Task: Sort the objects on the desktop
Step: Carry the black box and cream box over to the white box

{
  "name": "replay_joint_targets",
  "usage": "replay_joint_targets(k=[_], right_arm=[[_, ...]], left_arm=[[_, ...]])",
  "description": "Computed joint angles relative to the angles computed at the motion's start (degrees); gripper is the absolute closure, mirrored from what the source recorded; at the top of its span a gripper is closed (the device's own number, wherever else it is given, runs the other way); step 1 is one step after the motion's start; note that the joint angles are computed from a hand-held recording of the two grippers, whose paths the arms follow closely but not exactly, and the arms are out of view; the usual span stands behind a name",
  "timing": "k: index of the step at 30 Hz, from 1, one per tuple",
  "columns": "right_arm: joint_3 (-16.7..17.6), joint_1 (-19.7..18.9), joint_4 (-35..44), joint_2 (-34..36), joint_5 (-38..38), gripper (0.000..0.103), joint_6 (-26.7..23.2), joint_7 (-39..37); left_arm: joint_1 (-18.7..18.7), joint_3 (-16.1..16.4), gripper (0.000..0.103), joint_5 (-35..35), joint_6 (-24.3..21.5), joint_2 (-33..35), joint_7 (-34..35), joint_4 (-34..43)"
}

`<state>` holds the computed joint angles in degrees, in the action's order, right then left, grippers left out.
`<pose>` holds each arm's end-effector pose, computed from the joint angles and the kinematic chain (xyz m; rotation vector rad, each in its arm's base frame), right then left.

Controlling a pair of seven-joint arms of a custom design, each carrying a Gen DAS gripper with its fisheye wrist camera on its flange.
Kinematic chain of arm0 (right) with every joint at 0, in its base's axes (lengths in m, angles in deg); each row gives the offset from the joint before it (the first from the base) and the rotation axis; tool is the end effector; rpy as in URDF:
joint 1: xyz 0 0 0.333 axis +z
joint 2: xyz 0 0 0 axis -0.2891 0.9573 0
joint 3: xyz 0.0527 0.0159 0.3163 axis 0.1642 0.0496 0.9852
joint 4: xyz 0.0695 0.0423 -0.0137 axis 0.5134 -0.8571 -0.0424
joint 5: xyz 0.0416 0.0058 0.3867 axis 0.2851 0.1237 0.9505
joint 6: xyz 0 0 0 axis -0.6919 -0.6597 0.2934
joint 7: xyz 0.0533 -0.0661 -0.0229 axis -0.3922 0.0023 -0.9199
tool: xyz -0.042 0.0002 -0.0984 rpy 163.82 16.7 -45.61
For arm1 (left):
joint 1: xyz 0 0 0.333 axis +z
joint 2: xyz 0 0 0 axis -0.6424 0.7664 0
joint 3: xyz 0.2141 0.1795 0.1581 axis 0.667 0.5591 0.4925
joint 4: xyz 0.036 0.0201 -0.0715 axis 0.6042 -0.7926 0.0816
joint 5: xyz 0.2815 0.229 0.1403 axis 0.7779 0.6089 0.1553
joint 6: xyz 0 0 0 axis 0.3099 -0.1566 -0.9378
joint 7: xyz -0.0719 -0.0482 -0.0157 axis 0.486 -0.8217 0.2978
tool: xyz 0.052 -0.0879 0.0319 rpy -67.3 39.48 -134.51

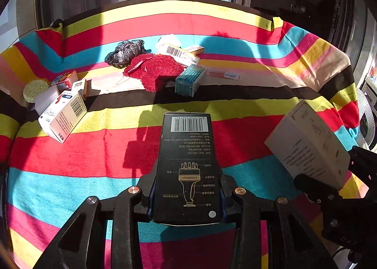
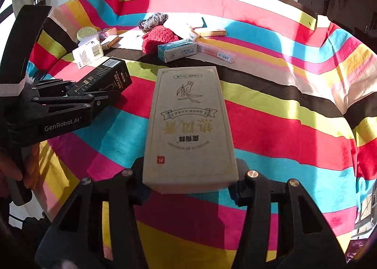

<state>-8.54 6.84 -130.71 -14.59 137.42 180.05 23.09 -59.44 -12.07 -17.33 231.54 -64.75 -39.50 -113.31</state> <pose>0.4608 0.1926 0.3946 -2.2932 0.9128 -0.4201 0.4040 -0.3185 0.3949 -2.0002 1.5266 -0.6452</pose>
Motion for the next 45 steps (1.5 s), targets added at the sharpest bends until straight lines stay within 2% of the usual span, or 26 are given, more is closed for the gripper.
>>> replay_joint_targets(k=[8,16,26,34,39,43,45], right_arm=[[-2.1,1.8,-5.8,-6.0,9.9,0.049,1.5,-8.5],[-4.0,2.6,-10.5,-11.2,20.2,0.049,2.7,-17.4],[-6.3,-2.2,-15.0,-15.9,23.2,0.049,1.4,-17.5],[-7.6,-6.5,-15.9,-18.2,30.0,0.049,1.9,-21.8],[-8.1,-10.3,-17.5,-20.6,31.7,0.049,3.3,-22.6],[-9.2,-13.5,-19.1,-22.0,31.0,0.049,3.9,-20.9],[-9.9,-15.3,-20.2,-22.7,28.3,0.049,4.3,-18.1]], left_arm=[[-2.8,-2.0,0.064,-0.7,-0.9,0.6,-0.1,0.1],[-6.0,-2.7,0.064,-0.9,-2.8,3.7,3.5,3.9],[-8.9,-2.4,0.064,-0.8,-2.7,8.6,11.2,10.7],[-11.4,-2.1,0.064,-4.8,-1.4,14.6,22.9,19.6],[-15.0,-2.3,0.064,-7.6,-2.5,21.3,33.2,28.6],[-18.6,-2.2,0.064,-10.0,-4.3,26.9,42.2,35.9],[-20.1,-2.1,0.064,-11.9,-4.9,29.3,46.4,39.3]])
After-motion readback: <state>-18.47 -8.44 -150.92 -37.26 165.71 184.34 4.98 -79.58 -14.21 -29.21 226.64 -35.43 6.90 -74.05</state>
